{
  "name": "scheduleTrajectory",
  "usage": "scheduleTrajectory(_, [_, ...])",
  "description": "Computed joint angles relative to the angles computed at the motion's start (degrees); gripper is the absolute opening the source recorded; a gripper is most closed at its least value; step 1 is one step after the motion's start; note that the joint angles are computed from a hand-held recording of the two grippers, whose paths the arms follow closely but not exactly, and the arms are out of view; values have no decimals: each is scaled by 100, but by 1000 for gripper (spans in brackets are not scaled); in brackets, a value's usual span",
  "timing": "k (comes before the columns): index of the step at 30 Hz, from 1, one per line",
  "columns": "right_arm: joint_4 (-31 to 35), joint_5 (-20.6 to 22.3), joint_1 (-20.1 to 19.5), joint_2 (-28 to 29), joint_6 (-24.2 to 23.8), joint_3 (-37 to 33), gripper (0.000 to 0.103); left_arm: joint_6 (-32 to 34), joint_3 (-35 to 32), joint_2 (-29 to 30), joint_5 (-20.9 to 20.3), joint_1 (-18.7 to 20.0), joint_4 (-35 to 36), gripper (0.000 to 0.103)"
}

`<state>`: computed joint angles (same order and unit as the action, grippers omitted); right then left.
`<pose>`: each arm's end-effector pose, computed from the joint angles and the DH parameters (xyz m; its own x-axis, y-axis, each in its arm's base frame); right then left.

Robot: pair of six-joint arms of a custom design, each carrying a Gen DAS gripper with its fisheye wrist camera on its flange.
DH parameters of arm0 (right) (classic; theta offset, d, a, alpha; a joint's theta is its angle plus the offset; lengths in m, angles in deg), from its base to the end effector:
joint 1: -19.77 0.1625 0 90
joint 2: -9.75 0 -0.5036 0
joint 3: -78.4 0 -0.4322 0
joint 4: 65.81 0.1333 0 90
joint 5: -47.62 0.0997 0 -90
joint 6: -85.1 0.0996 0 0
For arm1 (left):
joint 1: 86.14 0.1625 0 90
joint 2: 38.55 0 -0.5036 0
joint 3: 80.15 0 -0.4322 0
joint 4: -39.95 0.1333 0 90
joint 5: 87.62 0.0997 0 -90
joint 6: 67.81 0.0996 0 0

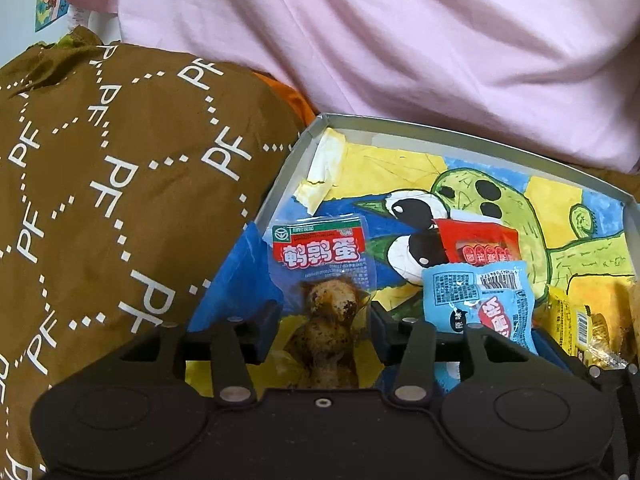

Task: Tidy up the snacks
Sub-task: 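Carry the quail-egg pack and blue pouch into the tray and release both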

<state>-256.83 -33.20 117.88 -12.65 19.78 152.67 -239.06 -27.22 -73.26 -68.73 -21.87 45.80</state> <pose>0.2707 -0.8423 0.0255 -0.3171 -0.6964 0.6438 -0.9111 0.0353 -0.4107 -0.1481 -0.8314 0.2099 -0.6320 -0.5744 -0.5203 0.2764 0.4601 -0.8437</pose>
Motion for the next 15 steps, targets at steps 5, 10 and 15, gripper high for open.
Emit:
scheduleTrajectory(5, [-35,-18,4,9,-35,5,67,60,137,-81,21,-8,-189,68])
scheduleTrajectory(10, [-56,-33,5,6,-74,22,71,141,351,-221,78,-29,-507,76])
scheduleTrajectory(15, [-90,-43,8,8,-76,23,73,374,490,-290,44,-43,-788,81])
